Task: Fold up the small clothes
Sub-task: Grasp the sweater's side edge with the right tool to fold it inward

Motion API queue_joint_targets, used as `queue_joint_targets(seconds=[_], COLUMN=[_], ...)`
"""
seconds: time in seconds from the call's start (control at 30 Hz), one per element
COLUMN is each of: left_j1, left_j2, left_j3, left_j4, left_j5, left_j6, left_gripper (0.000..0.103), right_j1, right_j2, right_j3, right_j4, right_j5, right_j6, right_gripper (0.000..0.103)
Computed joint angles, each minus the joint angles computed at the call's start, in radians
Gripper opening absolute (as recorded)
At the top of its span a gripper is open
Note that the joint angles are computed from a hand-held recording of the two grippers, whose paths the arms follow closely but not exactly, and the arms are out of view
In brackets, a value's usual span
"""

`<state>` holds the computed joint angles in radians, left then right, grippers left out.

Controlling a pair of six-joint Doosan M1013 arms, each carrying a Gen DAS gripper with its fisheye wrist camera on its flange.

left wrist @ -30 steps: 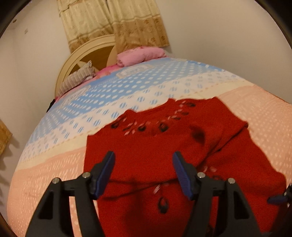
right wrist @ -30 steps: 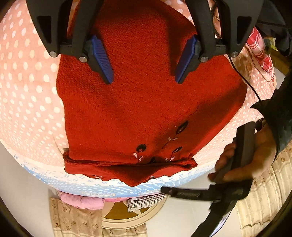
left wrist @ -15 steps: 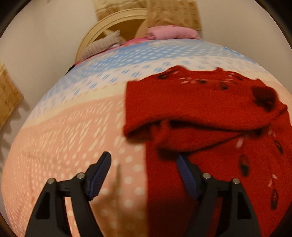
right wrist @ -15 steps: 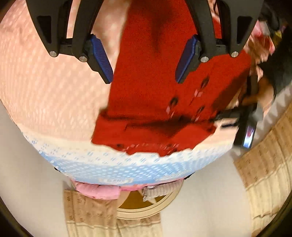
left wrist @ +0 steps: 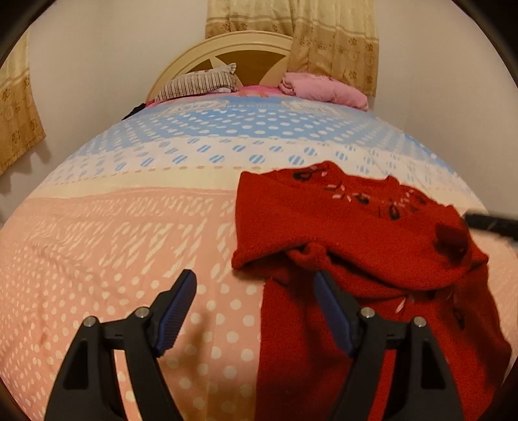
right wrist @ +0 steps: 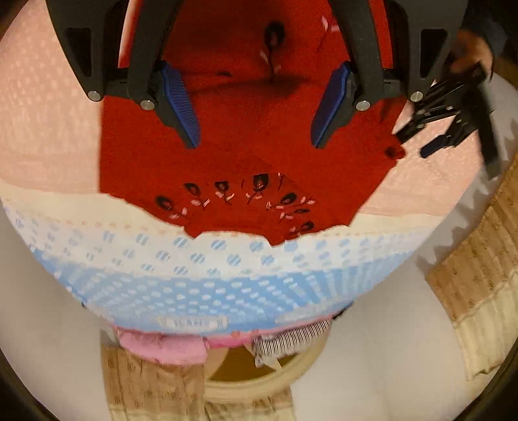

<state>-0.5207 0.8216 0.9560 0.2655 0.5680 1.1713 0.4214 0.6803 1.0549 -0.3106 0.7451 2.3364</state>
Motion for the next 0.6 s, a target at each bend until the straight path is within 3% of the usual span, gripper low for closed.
queue_joint_targets(seconds=[0.1,0.17,0.23,0.3,0.4,0.6], left_j1=[-0.001,-0.002,-0.003,-0.004,-0.014,-0.006], left_j2=[-0.030,-0.027,-0.012,0.015,0.074,0.079], left_j3=[0.055,0.049,0.027,-0.014,-0.104,-0.097], left_j4=[0.062,0.083,0.092,0.068,0.073,0.063], left_j5=[-0.062,-0.057,-0.043,0.004,0.136,0.138], left_j6=[-0.042,-0.050,-0.059,-0.030,0.014,-0.039], left_gripper=[0.087,0.088,0.088,0.088,0.088,0.098], right_j1=[0.001,0.000,-0.002,0.001,0.002,-0.013], right_j2=[0.038,0.040,0.023,-0.002,-0.033,-0.078], right_j3=[-0.042,-0.034,0.002,0.048,0.105,0.202], right_j4=[-0.010,0.000,0.009,-0.020,-0.034,0.022], right_j5=[0.079,0.118,0.124,0.107,0.097,-0.026], right_j6=[-0.015,-0.037,-0.039,-0.013,0.023,0.037], right_gripper=[0.068,0.040,0.031,0.029,0.029,0.029])
